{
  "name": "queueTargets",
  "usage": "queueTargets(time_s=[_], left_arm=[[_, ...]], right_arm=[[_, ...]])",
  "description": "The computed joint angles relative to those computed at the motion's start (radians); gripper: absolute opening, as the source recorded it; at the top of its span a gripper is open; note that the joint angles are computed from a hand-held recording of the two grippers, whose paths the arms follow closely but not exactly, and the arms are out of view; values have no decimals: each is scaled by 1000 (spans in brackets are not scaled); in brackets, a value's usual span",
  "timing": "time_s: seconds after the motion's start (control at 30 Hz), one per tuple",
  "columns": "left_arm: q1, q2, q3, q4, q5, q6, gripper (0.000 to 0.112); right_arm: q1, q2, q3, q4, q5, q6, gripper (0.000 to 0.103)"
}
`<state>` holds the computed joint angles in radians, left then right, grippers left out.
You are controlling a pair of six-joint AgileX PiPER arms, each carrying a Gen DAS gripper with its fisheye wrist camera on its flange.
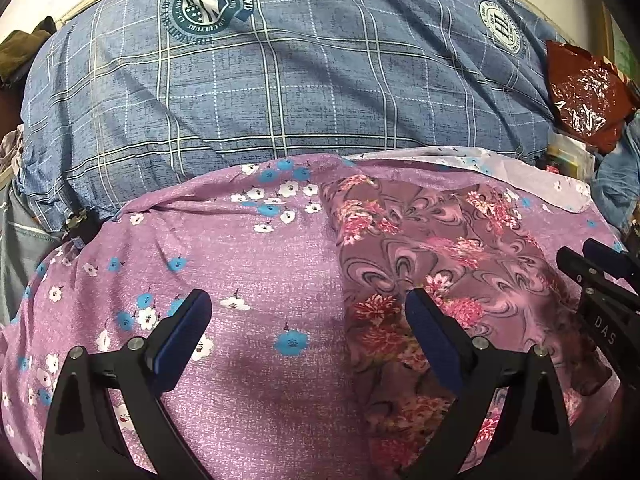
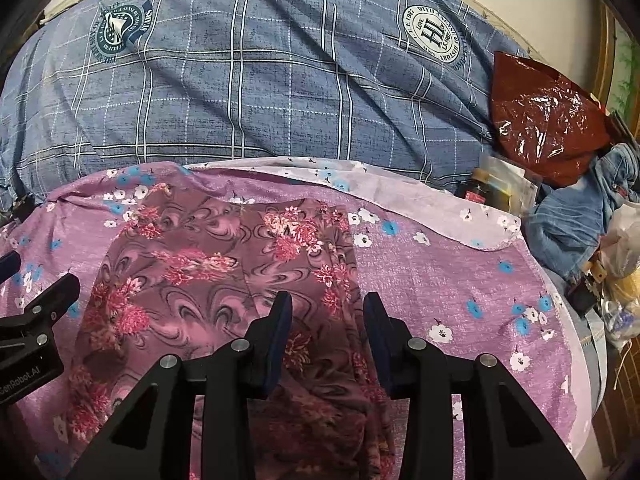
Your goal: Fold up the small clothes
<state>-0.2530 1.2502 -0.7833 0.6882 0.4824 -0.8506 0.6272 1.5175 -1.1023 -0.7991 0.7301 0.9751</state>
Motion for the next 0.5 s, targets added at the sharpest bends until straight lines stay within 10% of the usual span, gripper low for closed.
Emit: queueTargets(time_s=[0.5], left_arm=[[18, -1, -1, -53, -12, 49, 98]], right_arm=[[4, 24, -13, 6, 21, -8, 39]])
